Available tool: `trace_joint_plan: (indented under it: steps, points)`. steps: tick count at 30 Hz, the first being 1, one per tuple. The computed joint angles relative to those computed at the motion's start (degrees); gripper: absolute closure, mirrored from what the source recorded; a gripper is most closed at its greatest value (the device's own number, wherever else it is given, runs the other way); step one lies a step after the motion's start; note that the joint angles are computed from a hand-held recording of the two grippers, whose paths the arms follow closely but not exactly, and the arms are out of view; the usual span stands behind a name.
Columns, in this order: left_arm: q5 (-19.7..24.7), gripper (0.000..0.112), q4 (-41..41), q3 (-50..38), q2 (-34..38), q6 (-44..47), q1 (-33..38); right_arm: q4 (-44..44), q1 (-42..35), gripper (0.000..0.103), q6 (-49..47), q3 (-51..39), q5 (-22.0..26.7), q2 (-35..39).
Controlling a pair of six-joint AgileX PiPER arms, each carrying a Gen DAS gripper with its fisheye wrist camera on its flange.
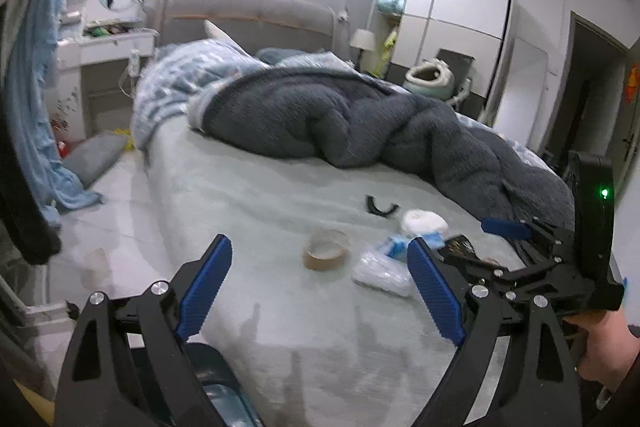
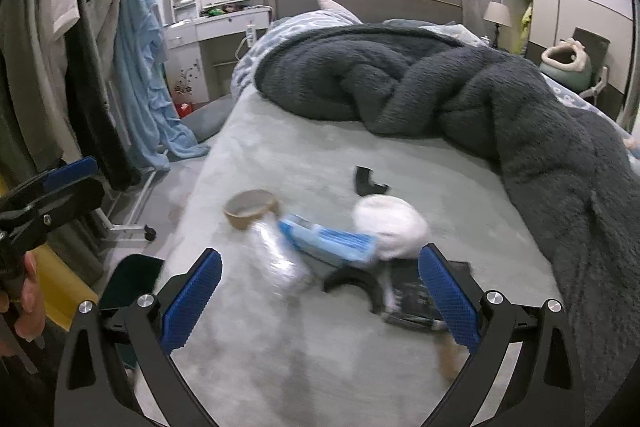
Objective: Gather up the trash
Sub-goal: 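Move both tools back over the bed toward the remaining trash, then grasp the bubble-wrap bundle with the left tool while the right tool grasps the tape core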
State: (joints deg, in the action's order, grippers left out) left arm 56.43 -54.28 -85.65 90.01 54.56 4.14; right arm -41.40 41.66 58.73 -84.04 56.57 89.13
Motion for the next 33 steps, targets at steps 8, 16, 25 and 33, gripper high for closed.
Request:
trace_joint_plan:
  steps: [8,16,25,33]
  points:
    - [-0.8,0.021,3.0,0.6,1.6,-1.6,-5.8,-0.4,-3.0,0.004,1.0,7.8,-1.5,-5.6]
    - [-2.5,0.022,6.9,0.5,3.8,-2.7,-11.0,0.1,-6.5,0.004,1.2,14.0,-3.7,-9.4]
    - [-5.1,0.026,11.3,-1.9,7.6,-5.7,-15.3,0.6,-9.2,0.004,-0.4,18.3,-4.8,-11.4]
    - [-7.0,0.028,13.6,-3.0,9.6,-6.4,-18.2,3.7,-13.1,0.004,-1.8,21.6,-7.2,-13.0]
